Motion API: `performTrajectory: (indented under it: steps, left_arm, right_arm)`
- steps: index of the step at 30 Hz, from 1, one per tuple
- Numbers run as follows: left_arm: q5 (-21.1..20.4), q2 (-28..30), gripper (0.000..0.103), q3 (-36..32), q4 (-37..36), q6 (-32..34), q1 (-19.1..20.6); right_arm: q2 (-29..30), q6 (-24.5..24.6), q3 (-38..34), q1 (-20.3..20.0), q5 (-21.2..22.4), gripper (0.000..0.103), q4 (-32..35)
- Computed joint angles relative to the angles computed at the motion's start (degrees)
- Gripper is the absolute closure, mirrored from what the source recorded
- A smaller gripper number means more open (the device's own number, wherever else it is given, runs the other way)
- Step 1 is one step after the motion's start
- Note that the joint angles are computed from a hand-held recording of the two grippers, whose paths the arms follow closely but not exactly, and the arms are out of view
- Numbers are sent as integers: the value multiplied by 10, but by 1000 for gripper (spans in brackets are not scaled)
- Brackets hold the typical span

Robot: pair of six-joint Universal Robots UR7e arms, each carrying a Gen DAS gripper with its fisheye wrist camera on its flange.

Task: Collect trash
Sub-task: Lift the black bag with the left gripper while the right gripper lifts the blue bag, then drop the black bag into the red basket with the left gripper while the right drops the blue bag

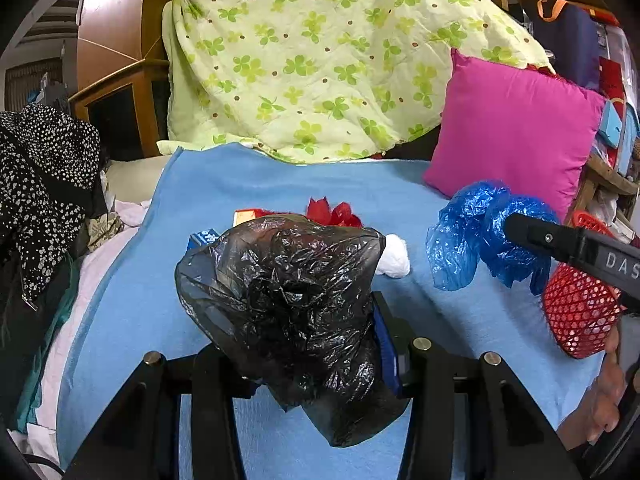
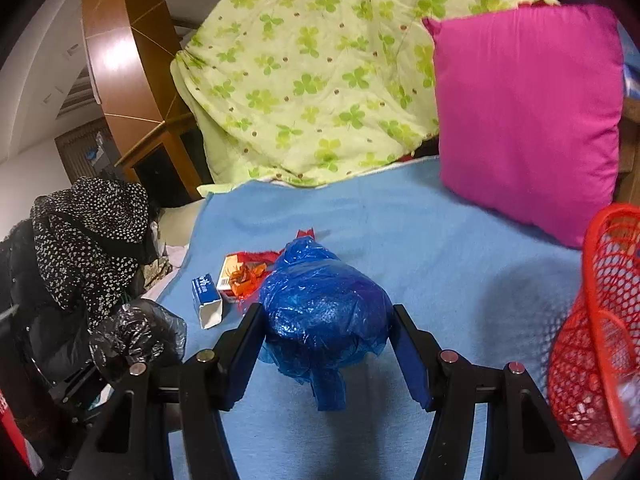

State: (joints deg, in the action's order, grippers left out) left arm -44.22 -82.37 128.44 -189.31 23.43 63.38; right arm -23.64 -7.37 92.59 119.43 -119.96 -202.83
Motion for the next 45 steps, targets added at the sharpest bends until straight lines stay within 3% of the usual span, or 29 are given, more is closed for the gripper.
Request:
performTrajectory:
  steps: [15,29,45]
  left_arm:
    - [26,-31,55,26,7,-5,-71]
    - [17,-10,55,15,34,-21,-100]
    - [-30,46,55,-21,69,-27,-138]
  right_arm:
    - [-25,-66,57,25,-35,37,-145]
    - [-75,-75,127,10,-47,37,-229]
    - [-131,-48,187,-23,-60,37,-291]
